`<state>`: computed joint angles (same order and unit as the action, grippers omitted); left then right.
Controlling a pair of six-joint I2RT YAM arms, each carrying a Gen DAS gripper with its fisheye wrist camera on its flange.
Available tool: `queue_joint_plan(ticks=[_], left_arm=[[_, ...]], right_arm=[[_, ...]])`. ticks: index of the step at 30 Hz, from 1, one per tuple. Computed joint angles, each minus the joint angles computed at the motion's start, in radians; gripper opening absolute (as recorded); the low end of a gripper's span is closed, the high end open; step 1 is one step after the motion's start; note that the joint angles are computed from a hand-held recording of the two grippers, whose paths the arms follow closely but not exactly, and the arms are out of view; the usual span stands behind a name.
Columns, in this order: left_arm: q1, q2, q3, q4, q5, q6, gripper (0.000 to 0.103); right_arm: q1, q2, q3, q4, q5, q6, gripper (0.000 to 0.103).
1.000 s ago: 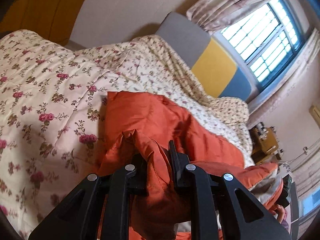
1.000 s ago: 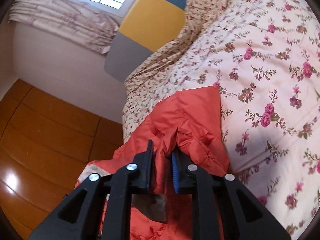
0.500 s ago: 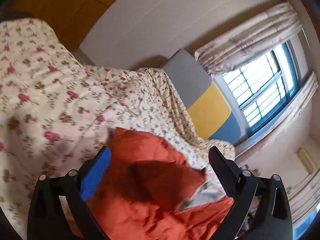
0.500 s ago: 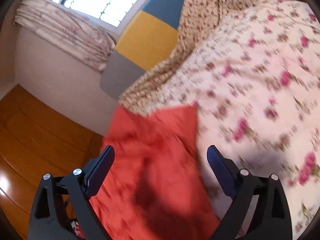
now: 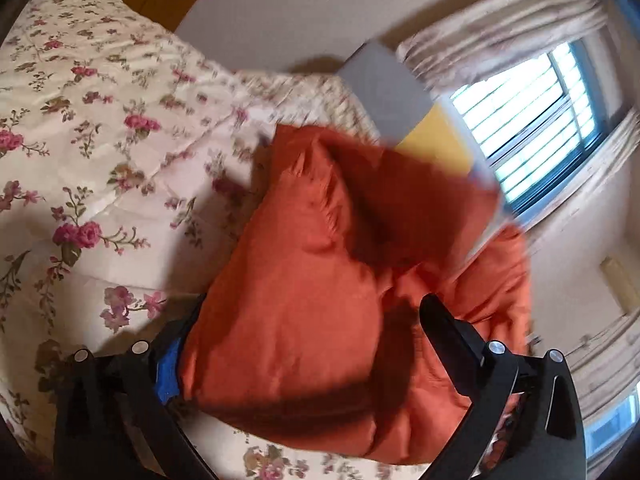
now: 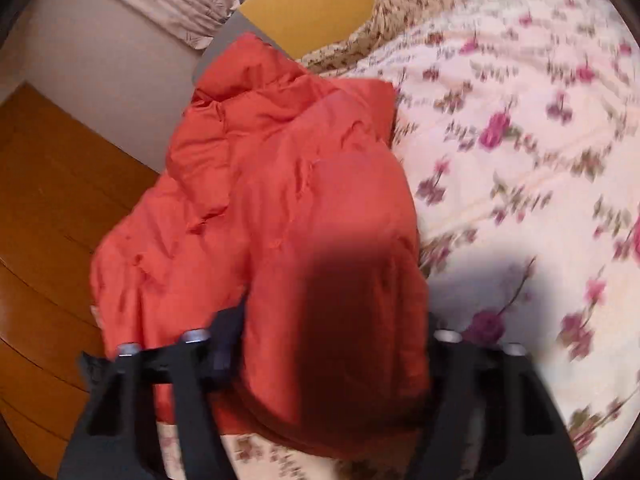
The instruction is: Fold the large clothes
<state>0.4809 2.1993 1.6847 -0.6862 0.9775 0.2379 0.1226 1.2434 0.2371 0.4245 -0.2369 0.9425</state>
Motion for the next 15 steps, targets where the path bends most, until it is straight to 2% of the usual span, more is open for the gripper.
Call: queue_joint_plan(ticks=[1,2,3,5,7,11,15], left_arm=[[-0.014,-0.014,-0.006,-0.009,-0.029,0.023,0.096],[-0.021,-0.016,0.001,-0.037,-0.032,0.05,0.074],[-0.028,-0.001,0.038,-0.13,-0.031,0.119,0.065],[-0.019,0.004,0.046,-0.198,-0.027,0.183,0.051],[-0.003,0.007,0.054,-0.263,-0.01,0.243,0.047],[0.04,-0.005,0.054,-0.396,-0.013,0.383,0.046],[0.107,-0.048,-0.007,-0.545,-0.017,0.586,0.046]], right_arm=[[0.003,-0.016,-0.015,0.01,-0.009,0.016,0.041],[0.008,-0.039,-0.028,0.004,-0.009,0.019,0.037],[0.015,-0.078,-0.04,-0.018,-0.006,0.018,0.035],[0.03,-0.15,-0.063,-0.065,0.002,0.026,0.033],[0.036,-0.228,-0.069,-0.141,0.007,0.028,0.033],[0.043,-0.444,-0.099,-0.325,-0.001,0.03,0.033],[0.084,-0.808,-0.129,-0.658,0.017,0.058,0.033]])
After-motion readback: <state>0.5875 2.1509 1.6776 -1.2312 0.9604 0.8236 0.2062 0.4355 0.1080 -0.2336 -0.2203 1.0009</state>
